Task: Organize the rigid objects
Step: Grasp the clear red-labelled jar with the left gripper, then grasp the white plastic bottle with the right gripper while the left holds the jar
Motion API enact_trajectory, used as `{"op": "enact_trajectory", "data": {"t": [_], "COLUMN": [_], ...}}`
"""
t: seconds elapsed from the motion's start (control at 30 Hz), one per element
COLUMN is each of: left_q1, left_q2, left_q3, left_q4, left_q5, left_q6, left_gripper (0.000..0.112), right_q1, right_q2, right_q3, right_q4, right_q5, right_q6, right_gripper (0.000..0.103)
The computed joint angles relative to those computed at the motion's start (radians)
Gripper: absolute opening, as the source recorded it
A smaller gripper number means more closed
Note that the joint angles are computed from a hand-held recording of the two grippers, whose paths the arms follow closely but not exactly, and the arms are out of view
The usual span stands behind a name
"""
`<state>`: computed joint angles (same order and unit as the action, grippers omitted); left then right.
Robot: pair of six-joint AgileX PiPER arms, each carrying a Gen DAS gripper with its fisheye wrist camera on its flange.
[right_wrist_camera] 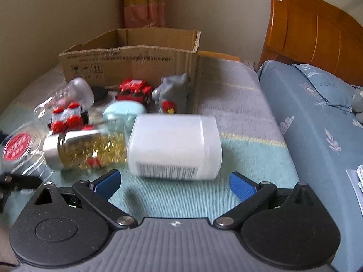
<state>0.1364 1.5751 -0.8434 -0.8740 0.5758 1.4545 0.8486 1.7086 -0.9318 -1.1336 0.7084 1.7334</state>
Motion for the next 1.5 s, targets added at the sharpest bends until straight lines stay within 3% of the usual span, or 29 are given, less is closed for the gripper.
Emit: {"op": "enact_trajectory", "data": {"t": [0.37,0.57,0.73,0.93,1.17,1.5], "left_q1": [0.045,0.031,0.02,0.009,0.018,0.051], "left_q2": [-0.004,-0.005,0.0,0.006,0.001,-0.061], "left_q3": [-0.008,-0.005,-0.01,-0.017,-0.034,-0.102], "left_q4": [0.059,0.067,0.072,0.072,0.102,0.185], "left_q5": [-0.015,-0.032,-0.041,-0.045,-0.008,0.115], "left_q6": [-0.072,-0.095,-0.129,-0.153,-0.176,-0.231], "left_gripper": [0.075,0.076,0.076,0.076,0.075,0.075], "right_q1": [-0.039,-0.093,-0.173,-0.194,-0.214,-0.187], "right_q2": [-0.041,-0.033,0.004,0.037,-0.002,-0.083], "right_q3": [0.043,0.015,-0.046,-0.096,-0.085,-0.094], "right_q4": [0.012,-0.026,0.053,0.138,0.247,0.335], "right_q5": [0.036,-0.041,-0.138,-0.154,-0.183,-0.123], "right_q6": [-0.026,-0.137,-0.326,-0.48,-0.588,-0.697], "right_gripper": [0.103,0.103,0.102,0.09,0.086,0.086]}}
